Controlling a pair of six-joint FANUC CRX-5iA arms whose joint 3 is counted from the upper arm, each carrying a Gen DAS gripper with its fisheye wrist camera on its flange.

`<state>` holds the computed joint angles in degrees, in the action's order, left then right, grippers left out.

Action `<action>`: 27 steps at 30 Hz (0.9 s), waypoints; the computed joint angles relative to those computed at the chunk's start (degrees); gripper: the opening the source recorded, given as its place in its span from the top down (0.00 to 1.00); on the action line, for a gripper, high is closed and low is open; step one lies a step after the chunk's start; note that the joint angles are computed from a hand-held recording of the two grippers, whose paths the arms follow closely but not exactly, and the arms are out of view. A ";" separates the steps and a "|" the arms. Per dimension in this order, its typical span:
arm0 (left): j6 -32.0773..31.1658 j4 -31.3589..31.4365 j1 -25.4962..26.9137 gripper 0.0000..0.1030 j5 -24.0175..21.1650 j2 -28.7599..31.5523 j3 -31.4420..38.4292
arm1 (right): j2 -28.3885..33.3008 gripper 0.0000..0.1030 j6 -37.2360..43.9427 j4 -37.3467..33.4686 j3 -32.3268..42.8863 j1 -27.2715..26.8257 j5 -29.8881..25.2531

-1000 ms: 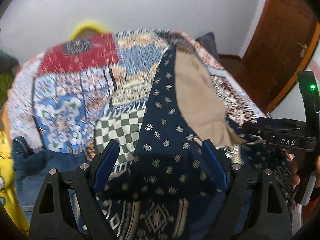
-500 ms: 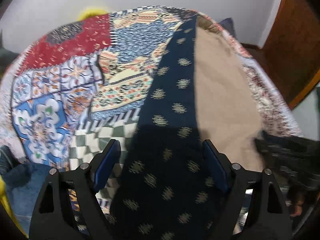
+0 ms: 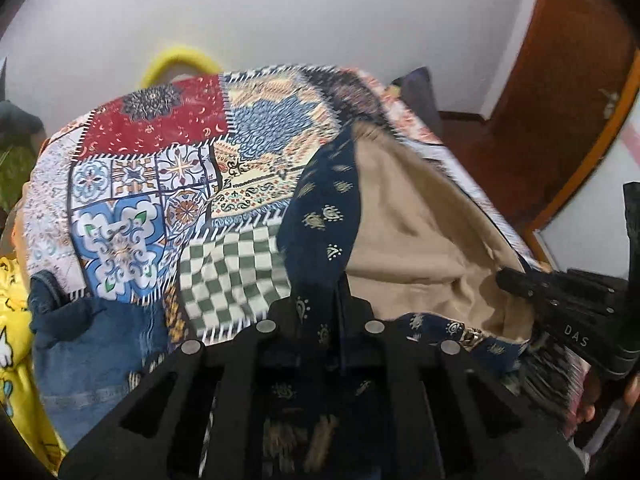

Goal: Fold large clothes
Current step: 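Grasp the hood edge with the left gripper while the right gripper grasps the other hood edge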

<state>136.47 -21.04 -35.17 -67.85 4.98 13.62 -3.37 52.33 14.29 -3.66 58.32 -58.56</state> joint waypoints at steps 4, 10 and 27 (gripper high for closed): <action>-0.48 0.49 -3.04 0.88 -1.12 -4.57 -2.63 | -6.94 0.92 -0.40 2.08 -5.25 3.95 -0.21; 1.58 2.07 -7.76 0.88 -2.31 -8.86 -8.54 | -15.25 0.92 -4.29 3.68 -13.52 9.03 -1.32; 8.12 -4.13 -19.81 0.48 -13.07 -4.07 -7.12 | -15.99 0.58 -12.48 14.50 -19.65 16.48 -12.25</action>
<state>144.59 -25.17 -54.97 -80.92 0.91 6.50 -19.37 39.85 28.79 -23.30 74.80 -70.82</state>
